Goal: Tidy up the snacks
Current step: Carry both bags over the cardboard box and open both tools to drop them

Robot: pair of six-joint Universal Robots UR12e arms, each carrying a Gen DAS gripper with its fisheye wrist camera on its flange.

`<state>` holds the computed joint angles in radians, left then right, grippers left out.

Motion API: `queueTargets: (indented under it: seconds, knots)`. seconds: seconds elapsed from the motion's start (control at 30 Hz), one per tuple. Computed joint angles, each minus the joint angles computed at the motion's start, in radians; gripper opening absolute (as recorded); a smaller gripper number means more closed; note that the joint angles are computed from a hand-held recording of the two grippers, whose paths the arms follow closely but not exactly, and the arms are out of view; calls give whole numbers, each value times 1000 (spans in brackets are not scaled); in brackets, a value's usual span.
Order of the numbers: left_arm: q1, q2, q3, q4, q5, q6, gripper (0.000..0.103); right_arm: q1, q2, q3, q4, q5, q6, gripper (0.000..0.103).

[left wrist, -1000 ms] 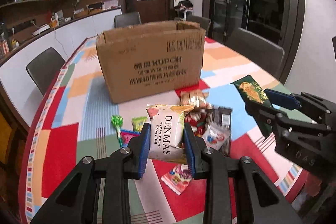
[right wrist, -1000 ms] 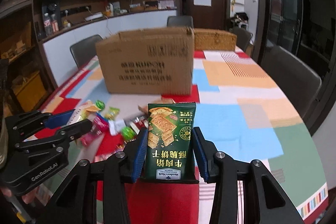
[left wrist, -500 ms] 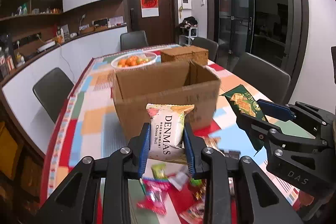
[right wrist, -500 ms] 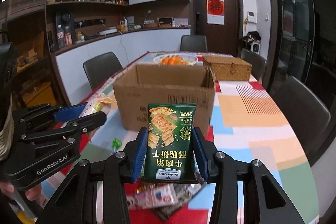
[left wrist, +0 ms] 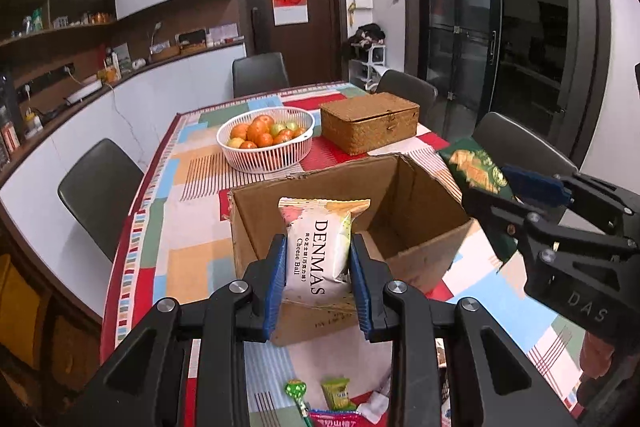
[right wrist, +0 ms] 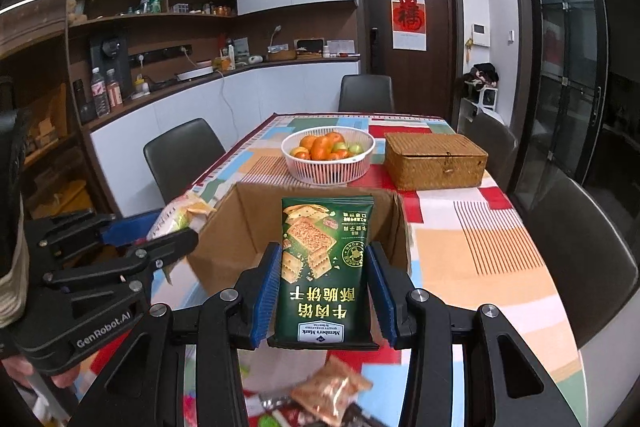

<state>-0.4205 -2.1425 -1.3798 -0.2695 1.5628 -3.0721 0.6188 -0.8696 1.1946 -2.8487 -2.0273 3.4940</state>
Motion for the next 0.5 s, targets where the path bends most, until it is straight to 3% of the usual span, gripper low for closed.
queueTargets:
  seconds: [0.5]
  knots:
    - [5, -48, 105, -148, 32, -26, 31, -55, 58, -107, 106, 100, 79, 44]
